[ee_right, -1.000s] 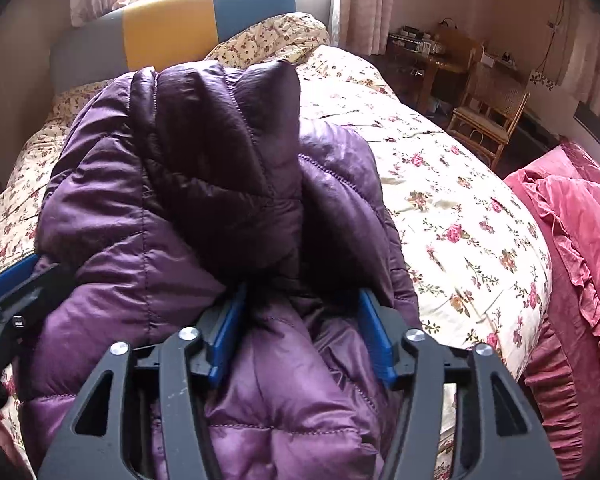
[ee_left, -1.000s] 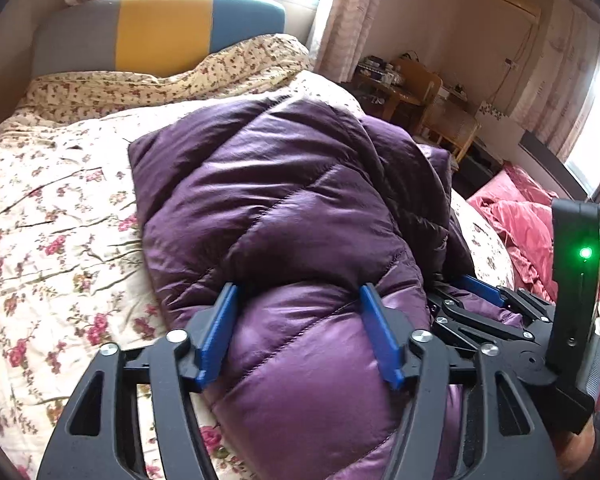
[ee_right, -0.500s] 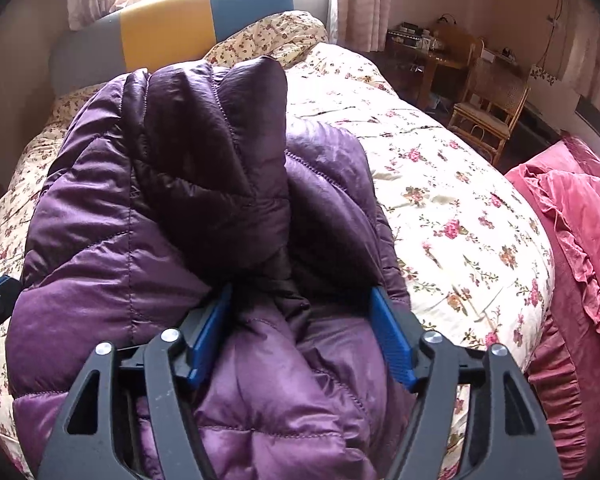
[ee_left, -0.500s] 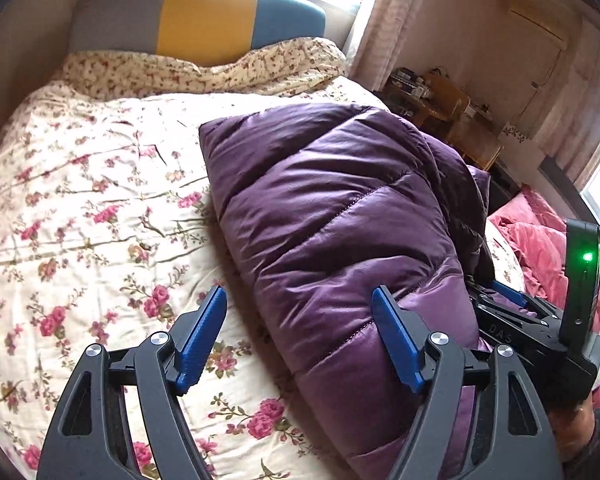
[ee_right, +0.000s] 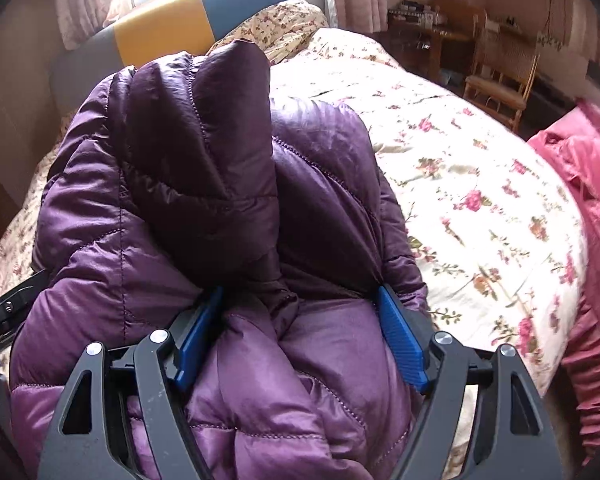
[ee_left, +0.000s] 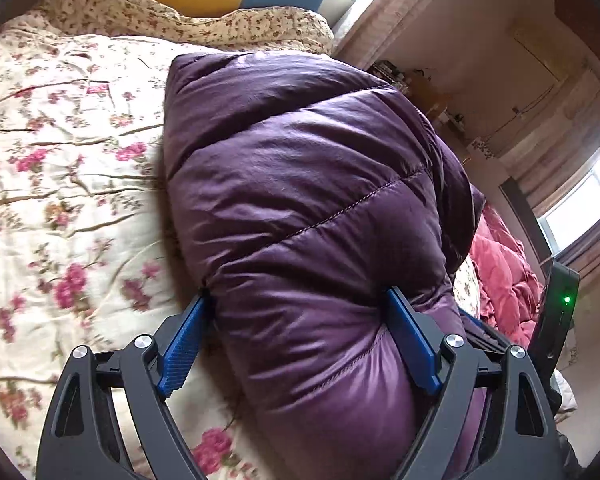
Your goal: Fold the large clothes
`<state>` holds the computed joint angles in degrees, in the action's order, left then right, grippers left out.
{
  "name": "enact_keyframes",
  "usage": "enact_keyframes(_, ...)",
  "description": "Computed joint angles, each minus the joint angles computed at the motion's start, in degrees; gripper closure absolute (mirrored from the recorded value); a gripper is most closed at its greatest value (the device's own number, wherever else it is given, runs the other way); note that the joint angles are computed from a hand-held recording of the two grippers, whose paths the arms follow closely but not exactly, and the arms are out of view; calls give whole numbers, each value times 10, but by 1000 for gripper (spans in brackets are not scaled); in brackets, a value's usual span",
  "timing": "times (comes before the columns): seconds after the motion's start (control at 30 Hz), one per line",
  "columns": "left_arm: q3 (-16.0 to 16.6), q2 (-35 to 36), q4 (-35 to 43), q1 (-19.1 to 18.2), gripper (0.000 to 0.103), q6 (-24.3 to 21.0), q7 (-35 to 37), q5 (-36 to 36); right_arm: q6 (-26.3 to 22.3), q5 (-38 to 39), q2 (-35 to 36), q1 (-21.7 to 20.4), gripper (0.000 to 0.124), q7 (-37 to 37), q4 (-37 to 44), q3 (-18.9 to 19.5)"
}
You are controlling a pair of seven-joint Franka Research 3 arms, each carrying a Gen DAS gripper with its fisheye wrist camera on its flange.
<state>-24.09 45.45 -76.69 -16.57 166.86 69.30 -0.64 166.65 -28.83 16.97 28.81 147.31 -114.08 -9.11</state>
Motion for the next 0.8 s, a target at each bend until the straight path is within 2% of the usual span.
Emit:
enact_keyframes(0.07, -9, 10, 11, 3, 18, 1, 7, -3, 19, 30, 1, -21, 53, -31, -6, 18)
enact_keyframes(0.13, -14, 13, 14, 3, 28, 9, 15, -2, 36, 76, 4, -40, 60, -76, -10, 39)
enact_keyframes(0.2, -12, 12, 12, 0, 42, 18, 19, 3, 46, 120, 7, -55, 75, -126, -10, 58)
enact_keyframes(0.3, -26, 7, 3, 11, 55, 31, 32, 3, 57, 169, 9, -61, 86, -176, -9, 73)
enact_keyframes(0.43, -36, -15, -27, 25, 58, 43, 47, 6, 62, 197, 3, -36, 91, -201, -14, 56)
enact_keyframes(0.57, -35, -57, -87, 37, 59, 74, 41, 7, 57, 227, 3, -24, 94, -236, -7, 62)
enact_keyframes(0.63, -31, -71, -103, 43, 59, 80, 32, 11, 55, 243, 7, -20, 94, -253, 2, 72)
enact_keyframes(0.8, 0, -164, -226, 56, 59, 136, -22, 24, 43, 285, 26, -12, 96, -313, 39, 109)
